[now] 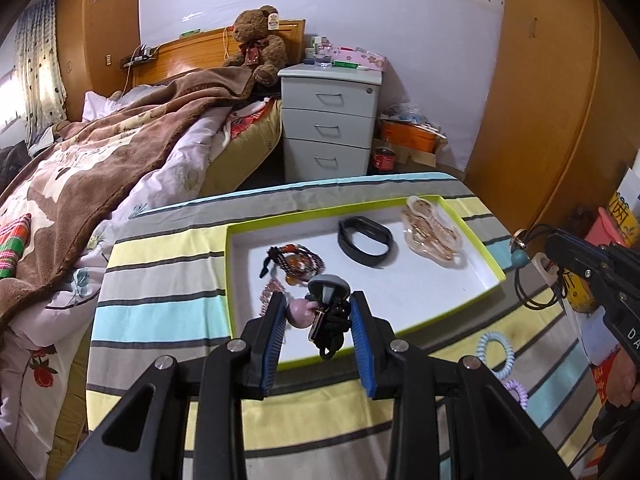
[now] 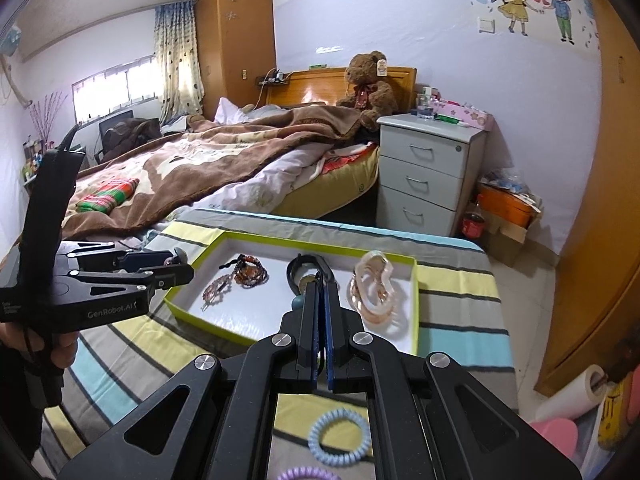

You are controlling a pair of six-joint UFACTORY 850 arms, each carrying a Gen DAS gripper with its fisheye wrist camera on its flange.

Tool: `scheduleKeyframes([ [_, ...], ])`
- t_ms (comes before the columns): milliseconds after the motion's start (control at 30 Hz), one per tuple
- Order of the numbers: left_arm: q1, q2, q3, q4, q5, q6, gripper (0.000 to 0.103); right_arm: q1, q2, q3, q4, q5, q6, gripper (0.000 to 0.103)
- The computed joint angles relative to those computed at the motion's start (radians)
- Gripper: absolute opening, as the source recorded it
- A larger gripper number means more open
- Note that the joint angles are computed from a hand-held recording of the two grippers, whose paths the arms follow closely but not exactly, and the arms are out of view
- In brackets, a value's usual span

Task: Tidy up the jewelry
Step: 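Lower the hair clip and beaded hair tie into the lid, open both grippers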

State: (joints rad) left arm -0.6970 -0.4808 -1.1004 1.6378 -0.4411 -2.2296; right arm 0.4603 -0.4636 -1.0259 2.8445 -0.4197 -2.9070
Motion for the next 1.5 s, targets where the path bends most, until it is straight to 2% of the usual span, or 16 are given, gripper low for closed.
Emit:
scheduleKeyframes([
  [367, 0.055, -0.043, -0.029, 0.054, 0.069, -0.063, 0.034, 0.006, -0.140, -0.166, -0.149, 0.113, 0.157, 0.002],
  [800, 0.081, -0.134, -0.102, -0.028, 0.129, 0.022, 0.034, 0.007, -0.258, -0.303, -0.456, 0.198, 0.462, 0.002],
  [1500, 0.078, -0.169, -0.140, -0.141, 0.122, 0.150, 0.034, 0.007, -0.310, -0.357, -0.684, 0.285, 0.660, 0.002],
])
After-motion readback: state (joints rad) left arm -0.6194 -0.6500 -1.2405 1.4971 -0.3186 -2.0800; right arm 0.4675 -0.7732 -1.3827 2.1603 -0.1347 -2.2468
